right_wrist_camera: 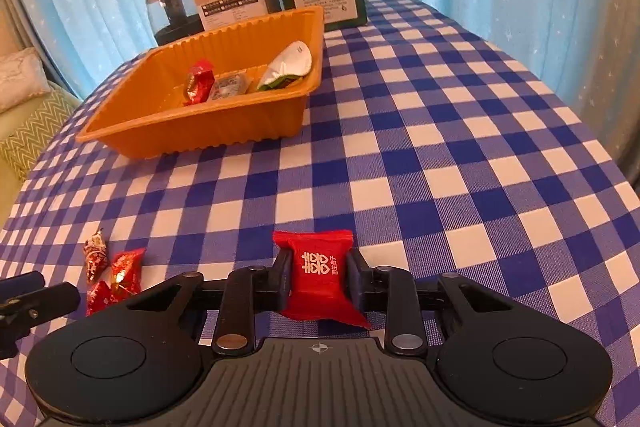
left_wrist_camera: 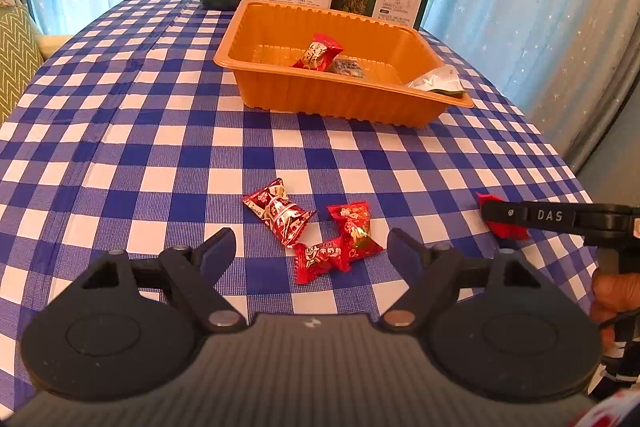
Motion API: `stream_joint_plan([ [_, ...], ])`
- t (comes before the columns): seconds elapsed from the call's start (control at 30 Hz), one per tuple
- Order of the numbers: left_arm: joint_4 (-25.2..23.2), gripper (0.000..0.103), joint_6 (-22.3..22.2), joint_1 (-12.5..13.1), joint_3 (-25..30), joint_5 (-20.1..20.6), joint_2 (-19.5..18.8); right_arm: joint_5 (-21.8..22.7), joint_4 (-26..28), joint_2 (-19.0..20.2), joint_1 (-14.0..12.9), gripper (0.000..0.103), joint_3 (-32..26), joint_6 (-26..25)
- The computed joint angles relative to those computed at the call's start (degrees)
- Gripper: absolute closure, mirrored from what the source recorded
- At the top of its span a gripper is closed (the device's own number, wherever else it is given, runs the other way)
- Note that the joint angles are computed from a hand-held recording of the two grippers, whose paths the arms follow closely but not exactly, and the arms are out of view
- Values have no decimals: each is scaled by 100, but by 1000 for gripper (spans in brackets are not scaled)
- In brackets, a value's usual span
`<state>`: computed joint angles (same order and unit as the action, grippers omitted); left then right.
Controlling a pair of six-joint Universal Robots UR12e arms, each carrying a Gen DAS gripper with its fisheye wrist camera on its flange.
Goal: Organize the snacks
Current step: 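Grasp the red square candy with the right gripper while the left grasps a red wrapped candy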
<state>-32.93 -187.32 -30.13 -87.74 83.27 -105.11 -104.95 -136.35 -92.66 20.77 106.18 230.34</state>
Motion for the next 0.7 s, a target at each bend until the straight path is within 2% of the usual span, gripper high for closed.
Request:
stream_joint_plan([
  [0.13,-49,25,-34,8,2,-53,-16,19,-143,9,16,74,-11,-11],
  [0.23,-127,36,105,-8,21,-40,-38,58,-202,23,16,74,-21,-19],
  [0.3,-194,48,278,-27,49,-13,-63,80,-219,28,13,74,-22,-8],
  [0.4,-285,58,429,-36,87,-63,-98,97,-245,22,2,74,-10,11],
  [0.7,-236,64,403,-11,162,-115,-203,117,-301,22,-11,74,5,83],
])
